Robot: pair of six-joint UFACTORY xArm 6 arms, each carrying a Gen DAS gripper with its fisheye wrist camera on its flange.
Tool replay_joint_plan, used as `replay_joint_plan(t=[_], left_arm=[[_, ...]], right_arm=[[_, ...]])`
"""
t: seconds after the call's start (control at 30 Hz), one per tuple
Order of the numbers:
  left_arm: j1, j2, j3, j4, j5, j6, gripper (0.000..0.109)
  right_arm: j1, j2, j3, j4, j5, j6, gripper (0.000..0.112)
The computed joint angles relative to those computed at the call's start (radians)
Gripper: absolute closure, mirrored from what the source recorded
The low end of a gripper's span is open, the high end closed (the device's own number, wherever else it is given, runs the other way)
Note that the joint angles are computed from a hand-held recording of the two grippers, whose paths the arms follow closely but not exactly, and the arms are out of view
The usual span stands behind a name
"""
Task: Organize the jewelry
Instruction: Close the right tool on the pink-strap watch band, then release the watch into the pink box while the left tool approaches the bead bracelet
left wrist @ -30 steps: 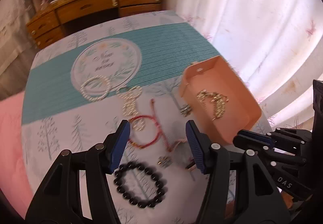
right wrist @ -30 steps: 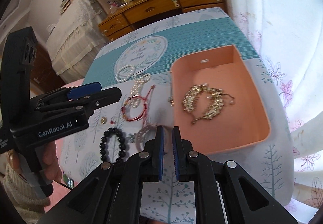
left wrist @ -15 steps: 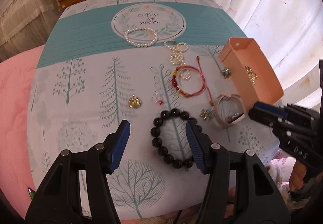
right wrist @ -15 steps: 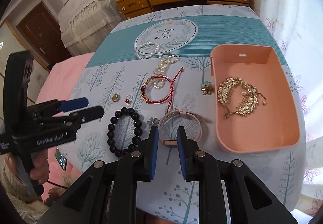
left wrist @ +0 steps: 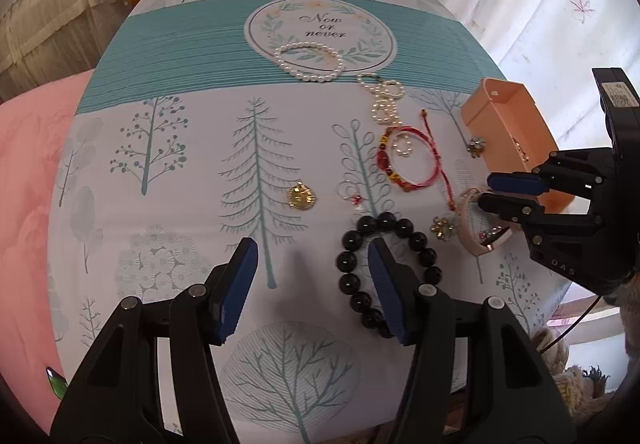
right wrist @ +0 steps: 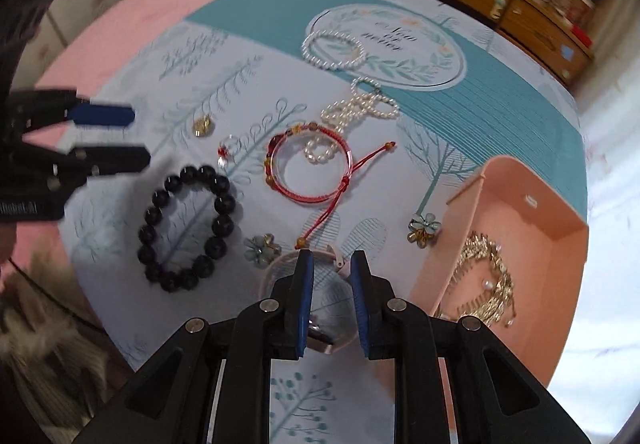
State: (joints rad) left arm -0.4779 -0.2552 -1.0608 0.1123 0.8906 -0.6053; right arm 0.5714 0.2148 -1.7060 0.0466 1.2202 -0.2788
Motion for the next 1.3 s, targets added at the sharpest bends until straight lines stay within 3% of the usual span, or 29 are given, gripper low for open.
replay_joint_plan(t=[0.17, 0.3, 0.5, 0.67, 0.97, 1.13, 1.3], left_arm=[[0.030, -0.014, 0.031, -0.020, -0.014, 0.006, 0.054], [0.043, -0.018, 0.040, -0.026, -0.021, 0.012, 0.054], [0.051, -0.016, 0.039, -0.024, -0.018, 0.017, 0.054], [0.045, -0.019, 0.027, 0.005, -0.008, 0.011, 0.054], [0.001, 0.001, -0.017, 0.058, 0.015, 0.005, 0.054], [-0.020, 0.008, -0.033, 0.080, 0.030, 0.000, 0.054], [-0.033, 0.018, -0.035, 0.073, 0.041, 0.003, 0.054]], right_arm=[[0.000, 0.096, -0.124, -0.027, 0.119, -0.090, 0.093], [0.011, 0.140, -0.168, -0.058, 0.162, -0.149, 0.094], [0.016, 0.143, -0.160, -0.058, 0.150, -0.153, 0.102], [-0.012, 0.101, -0.135, 0.009, 0.124, -0.072, 0.103], [-0.081, -0.077, 0.009, 0.100, -0.009, 0.137, 0.103], [-0.146, -0.163, 0.071, 0.089, -0.088, 0.334, 0.103], [-0.210, -0.176, 0.086, -0.021, -0.124, 0.539, 0.103]])
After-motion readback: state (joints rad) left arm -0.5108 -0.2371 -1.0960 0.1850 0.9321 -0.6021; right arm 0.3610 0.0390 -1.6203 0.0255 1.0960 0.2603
